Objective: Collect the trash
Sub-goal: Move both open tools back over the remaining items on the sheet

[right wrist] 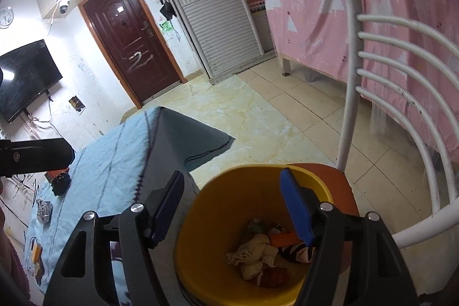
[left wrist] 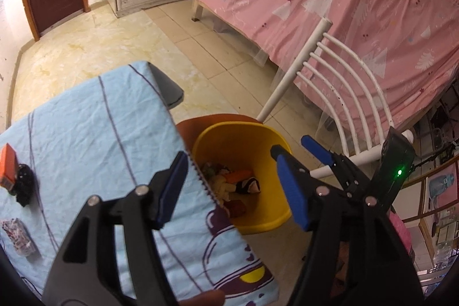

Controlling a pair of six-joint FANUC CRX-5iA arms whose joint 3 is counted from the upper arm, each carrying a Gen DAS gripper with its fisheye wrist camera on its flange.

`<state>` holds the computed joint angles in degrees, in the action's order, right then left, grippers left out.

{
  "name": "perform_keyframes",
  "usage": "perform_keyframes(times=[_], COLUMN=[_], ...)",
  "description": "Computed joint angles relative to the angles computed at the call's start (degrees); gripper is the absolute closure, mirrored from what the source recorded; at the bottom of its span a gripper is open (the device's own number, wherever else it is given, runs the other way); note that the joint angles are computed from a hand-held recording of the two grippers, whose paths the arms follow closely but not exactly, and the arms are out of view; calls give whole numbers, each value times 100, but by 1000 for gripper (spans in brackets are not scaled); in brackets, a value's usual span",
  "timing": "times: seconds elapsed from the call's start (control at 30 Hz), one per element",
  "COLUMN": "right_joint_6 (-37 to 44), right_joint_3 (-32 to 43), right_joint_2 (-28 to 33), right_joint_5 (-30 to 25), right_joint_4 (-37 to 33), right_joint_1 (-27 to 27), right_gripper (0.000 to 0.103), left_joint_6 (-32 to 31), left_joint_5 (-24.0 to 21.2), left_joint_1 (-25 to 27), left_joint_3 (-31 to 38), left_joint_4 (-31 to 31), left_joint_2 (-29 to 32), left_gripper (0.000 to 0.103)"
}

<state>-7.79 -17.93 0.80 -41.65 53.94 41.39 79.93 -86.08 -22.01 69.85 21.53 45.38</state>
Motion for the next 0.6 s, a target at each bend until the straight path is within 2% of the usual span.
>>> perform_keyframes(times=[0.17,0.6], right_joint_6=[426,1836], right_joint_3=[444,1930], right_joint_2=[270,1204], right_joint_5=[-50,-174], right_joint_4=[-140,-783], right_joint_1=[87,317], right_gripper=[38,35], left_joint_6=[-174,-254], left_joint_5=[353,774], left_joint_1=[205,820], left_joint_3=[-780,-1593], left_joint_4=[113,73], left_joint_2=[-482,-1073], left_gripper=[41,35])
